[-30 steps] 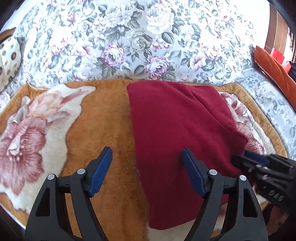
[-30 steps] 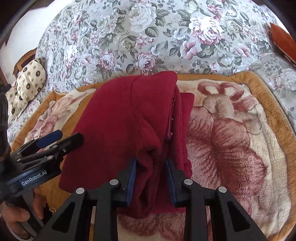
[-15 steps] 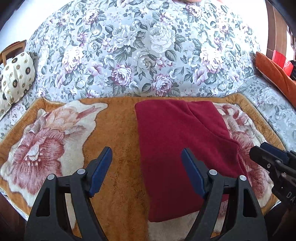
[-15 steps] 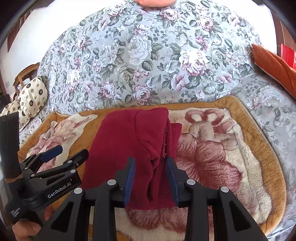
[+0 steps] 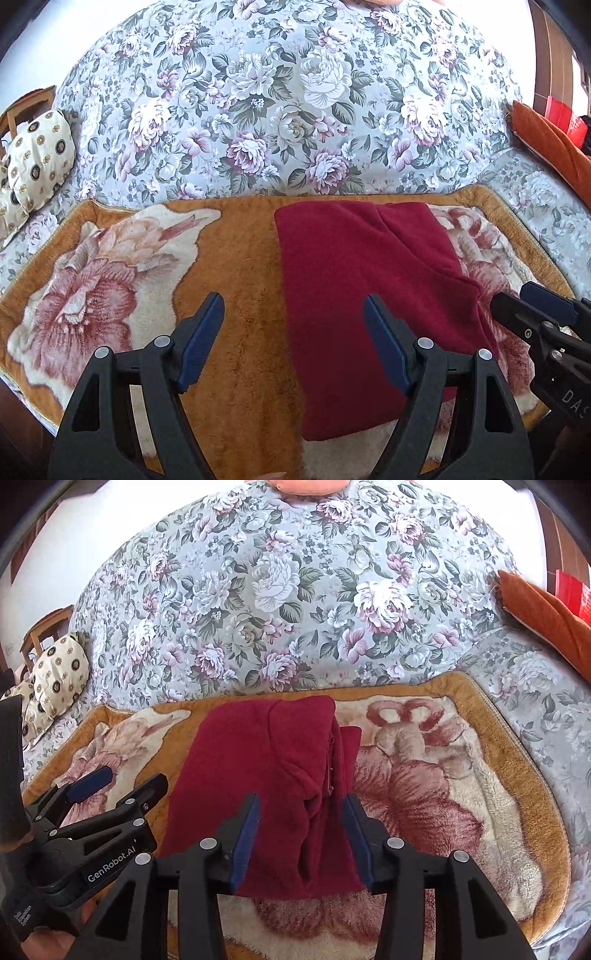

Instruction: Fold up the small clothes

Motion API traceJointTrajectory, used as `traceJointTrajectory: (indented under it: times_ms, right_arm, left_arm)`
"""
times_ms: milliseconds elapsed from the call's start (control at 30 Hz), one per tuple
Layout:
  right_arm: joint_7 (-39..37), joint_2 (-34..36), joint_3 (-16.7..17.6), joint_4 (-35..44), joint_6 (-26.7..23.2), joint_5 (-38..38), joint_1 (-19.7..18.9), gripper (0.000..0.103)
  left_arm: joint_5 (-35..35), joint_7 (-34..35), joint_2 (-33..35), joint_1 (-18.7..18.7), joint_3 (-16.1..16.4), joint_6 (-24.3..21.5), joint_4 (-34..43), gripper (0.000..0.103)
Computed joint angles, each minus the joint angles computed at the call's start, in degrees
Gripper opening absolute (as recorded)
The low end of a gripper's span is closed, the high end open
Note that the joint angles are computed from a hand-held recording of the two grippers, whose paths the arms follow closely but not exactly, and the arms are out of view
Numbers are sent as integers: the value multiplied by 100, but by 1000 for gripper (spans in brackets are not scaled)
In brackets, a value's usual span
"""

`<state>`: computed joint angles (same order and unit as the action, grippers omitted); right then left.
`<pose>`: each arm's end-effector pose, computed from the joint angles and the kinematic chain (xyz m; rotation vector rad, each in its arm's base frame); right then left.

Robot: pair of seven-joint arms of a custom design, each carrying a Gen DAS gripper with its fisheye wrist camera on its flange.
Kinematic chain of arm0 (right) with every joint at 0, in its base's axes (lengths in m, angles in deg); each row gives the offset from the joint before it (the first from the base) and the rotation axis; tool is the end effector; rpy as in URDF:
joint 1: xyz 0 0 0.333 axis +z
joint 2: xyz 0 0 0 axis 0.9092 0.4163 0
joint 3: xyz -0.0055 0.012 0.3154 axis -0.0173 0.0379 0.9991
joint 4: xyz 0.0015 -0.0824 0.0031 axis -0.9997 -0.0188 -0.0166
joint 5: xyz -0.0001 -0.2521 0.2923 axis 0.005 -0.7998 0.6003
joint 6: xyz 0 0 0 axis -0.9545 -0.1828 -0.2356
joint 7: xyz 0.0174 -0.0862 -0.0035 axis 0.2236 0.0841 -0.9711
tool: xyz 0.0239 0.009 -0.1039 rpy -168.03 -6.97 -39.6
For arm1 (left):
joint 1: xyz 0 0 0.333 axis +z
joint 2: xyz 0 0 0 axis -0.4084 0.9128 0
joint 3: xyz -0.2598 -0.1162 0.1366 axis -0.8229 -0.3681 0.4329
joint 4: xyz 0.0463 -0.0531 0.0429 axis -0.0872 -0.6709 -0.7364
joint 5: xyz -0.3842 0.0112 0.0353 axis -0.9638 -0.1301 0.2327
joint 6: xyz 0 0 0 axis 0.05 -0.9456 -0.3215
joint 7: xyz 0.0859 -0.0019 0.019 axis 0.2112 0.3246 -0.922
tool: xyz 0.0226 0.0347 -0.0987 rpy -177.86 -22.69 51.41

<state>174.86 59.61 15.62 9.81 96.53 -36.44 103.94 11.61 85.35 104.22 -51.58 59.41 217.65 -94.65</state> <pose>0.6805 0.4805 0.4164 -1.7461 1.6094 -0.6074 0.6976 -0.3385 0.4059 -1.6846 1.7241 -0.7673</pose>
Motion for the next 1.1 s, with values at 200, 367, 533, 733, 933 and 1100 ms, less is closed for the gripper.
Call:
traceJointTrajectory:
  times_ms: [200, 367, 533, 733, 933, 1100]
  right_arm:
    - [-12, 90, 8, 141, -93, 42, -16, 45]
    - [-108, 275, 36, 467, -257, 112, -46, 46]
    - [-164, 369, 17, 636, -349, 160, -36, 46]
    - [-150, 411, 15, 703, -377, 197, -48, 46]
    - [-176, 427, 13, 712, -364, 224, -45, 46]
    - [-220, 488, 67, 798, -407, 296, -74, 46]
  left_arm:
    - [-78, 2, 14, 40, -25, 59, 1, 78]
    - [-118, 67, 33, 36, -28, 17, 27, 78]
    - [-138, 88, 37, 27, -14, 53, 27, 78]
    - [-179, 129, 37, 34, -25, 41, 26, 78]
    - [-232, 173, 57, 38, -36, 28, 54, 78]
    - [-238, 168, 62, 24, -25, 10, 66, 78]
